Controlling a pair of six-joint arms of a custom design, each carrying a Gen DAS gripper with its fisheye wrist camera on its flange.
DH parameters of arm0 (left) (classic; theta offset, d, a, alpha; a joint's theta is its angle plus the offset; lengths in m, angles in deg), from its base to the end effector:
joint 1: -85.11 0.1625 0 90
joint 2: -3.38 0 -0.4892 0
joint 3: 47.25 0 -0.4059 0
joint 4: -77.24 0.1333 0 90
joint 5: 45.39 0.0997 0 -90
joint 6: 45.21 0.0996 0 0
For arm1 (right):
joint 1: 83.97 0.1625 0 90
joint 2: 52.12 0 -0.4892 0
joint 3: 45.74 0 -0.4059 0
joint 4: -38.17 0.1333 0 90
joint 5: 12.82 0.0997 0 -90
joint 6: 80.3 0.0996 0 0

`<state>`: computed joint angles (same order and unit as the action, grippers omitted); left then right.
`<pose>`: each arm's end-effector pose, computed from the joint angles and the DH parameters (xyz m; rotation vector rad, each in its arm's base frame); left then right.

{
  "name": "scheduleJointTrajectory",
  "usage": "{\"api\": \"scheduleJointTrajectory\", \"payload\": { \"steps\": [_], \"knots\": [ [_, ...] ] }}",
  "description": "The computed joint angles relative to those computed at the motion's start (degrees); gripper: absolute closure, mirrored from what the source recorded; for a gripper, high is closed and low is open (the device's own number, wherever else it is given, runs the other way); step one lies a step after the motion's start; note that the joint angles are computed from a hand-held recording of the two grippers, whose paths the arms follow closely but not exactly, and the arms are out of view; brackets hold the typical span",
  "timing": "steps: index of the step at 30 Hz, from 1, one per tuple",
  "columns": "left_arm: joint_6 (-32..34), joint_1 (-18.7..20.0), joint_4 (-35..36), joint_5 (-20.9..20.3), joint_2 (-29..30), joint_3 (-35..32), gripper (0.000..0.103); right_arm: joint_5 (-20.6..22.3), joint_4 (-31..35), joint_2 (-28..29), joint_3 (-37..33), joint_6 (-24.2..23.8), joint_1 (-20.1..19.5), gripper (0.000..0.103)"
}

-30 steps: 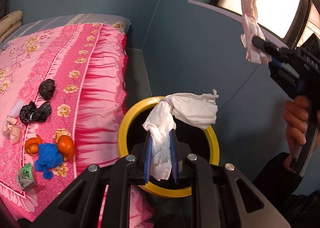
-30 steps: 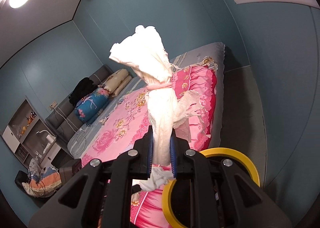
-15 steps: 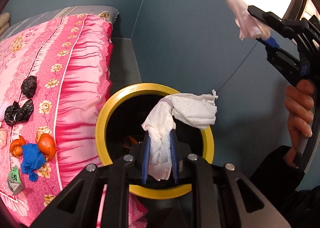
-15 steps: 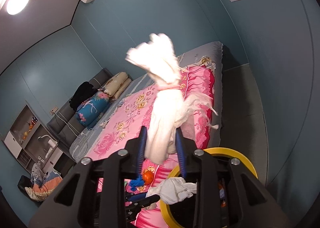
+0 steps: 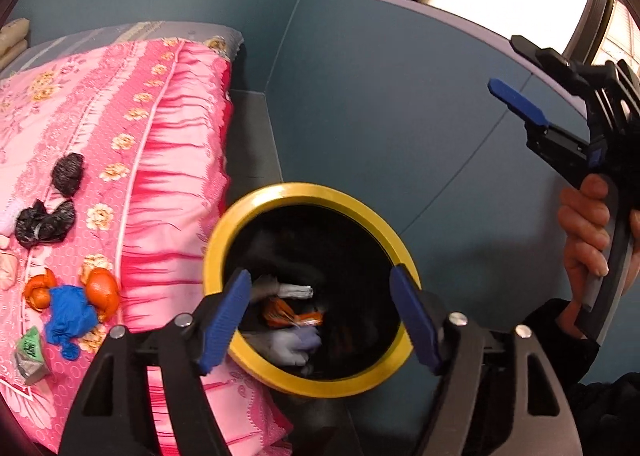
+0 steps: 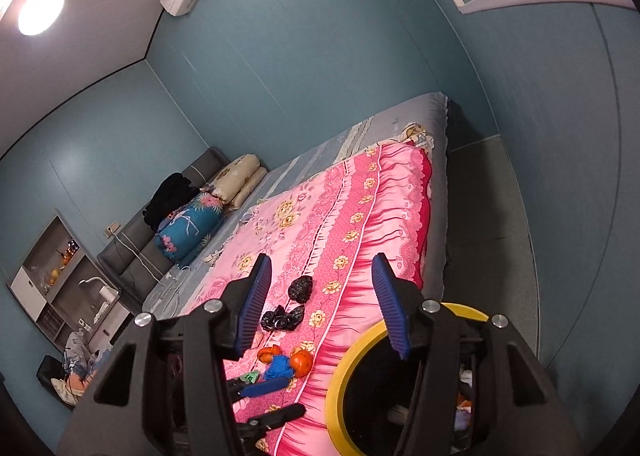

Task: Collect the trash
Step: 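Open the left tool over the bin while the right tool drops the cloth bundle in, then move the right tool toward the orange peel while the left tool approaches the foil packet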

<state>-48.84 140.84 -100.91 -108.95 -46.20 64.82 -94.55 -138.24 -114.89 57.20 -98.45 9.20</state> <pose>-0.2097 -0.6233 0.1377 0.5828 2.6826 -0.7996 0.1847 -0.6650 0.3395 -0.6147 2.7895 -1.2355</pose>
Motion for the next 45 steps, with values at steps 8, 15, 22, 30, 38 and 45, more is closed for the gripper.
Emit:
{"api": "scheduleJointTrajectory", "payload": {
  "steps": [8, 15, 22, 30, 38, 45],
  "knots": [
    [1.02, -0.59, -4.11, 6.43, -3.81, 3.26, 0.018, -1.04, 1.82, 1.02, -0.52, -3.02, 1.8, 0.047],
    [1.45, -0.76, -6.69, 11.86, -7.85, 6.34, 0.015, -2.88, 4.07, 3.05, -1.83, -5.37, 4.33, 0.042],
    [0.36, 0.31, -7.84, 16.15, -12.1, 9.79, 0.012, -5.68, 10.3, 7.24, -5.6, -7.18, 7.0, 0.04],
    [-2.19, 3.23, -7.77, 18.99, -15.94, 12.45, 0.012, -10.57, 18.27, 14.25, -11.32, -8.11, 10.66, 0.04],
    [-7.24, 7.93, -7.5, 19.74, -17.77, 14.82, 0.012, -14.83, 25.08, 20.7, -16.44, -7.21, 12.32, 0.04],
    [-12.63, 14.04, -6.23, 18.05, -18.01, 15.35, 0.012, -19.3, 32.12, 27.08, -21.98, -4.85, 12.65, 0.04]
  ]
}}
